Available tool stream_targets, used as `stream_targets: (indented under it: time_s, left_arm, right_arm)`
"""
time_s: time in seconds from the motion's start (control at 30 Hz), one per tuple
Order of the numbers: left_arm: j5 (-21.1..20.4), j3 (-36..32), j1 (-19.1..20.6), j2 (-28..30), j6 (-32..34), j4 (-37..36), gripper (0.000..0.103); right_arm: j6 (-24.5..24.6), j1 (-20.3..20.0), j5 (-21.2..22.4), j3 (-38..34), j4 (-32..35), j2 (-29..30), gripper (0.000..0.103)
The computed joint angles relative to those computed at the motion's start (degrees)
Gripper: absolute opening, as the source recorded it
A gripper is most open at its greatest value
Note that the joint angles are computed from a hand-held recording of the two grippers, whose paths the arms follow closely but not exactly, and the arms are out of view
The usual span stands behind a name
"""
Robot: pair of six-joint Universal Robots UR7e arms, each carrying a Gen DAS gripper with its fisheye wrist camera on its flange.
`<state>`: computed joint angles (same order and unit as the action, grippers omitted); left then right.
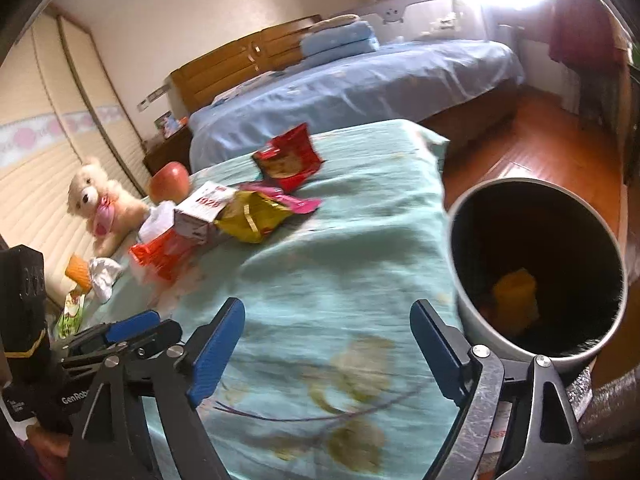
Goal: Collect trash
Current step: 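Move both open tools back over the table toward the remaining trash, then grasp the orange plastic bag with the left tool while the right tool grasps the yellow chip bag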
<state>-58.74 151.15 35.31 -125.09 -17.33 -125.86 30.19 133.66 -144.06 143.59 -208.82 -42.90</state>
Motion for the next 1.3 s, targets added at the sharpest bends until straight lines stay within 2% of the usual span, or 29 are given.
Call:
stream_targets:
  time_s: [0.17,0.47,0.77,1.0,1.3]
  left_arm:
    - [1.76,-1.18,2.55,-2.72,0.35,2.30,0.069]
    - [3.08,-2.71,7.23,-1.42,2.80,-0.59,0.070]
    - [3.72,-4.17,11.39,7.25,8.80,-10.77,0.070]
    - [3.43,-5.40,14.05,13.78,12.88,-18.09,0.070]
    - [1.47,-6.82,17.14,19.88,15.90,-24.41,0.068]
  right_arm:
    - [-2.10,-0.67,1.31,-2.80,0.69,2.38,0.086]
    - [-4.55,-1.78,2.73,-7.03,2.14,5.08,0.086]
    - [-6.99,-3.82,3.68,-10.43,3.09,6.81,0.086]
    - [-11.09,-4.61,1.42,-13.47,1.82,8.53,0.085]
    - [-13.89,-7.27,2.37,-16.08,2.63,9.43,0.050]
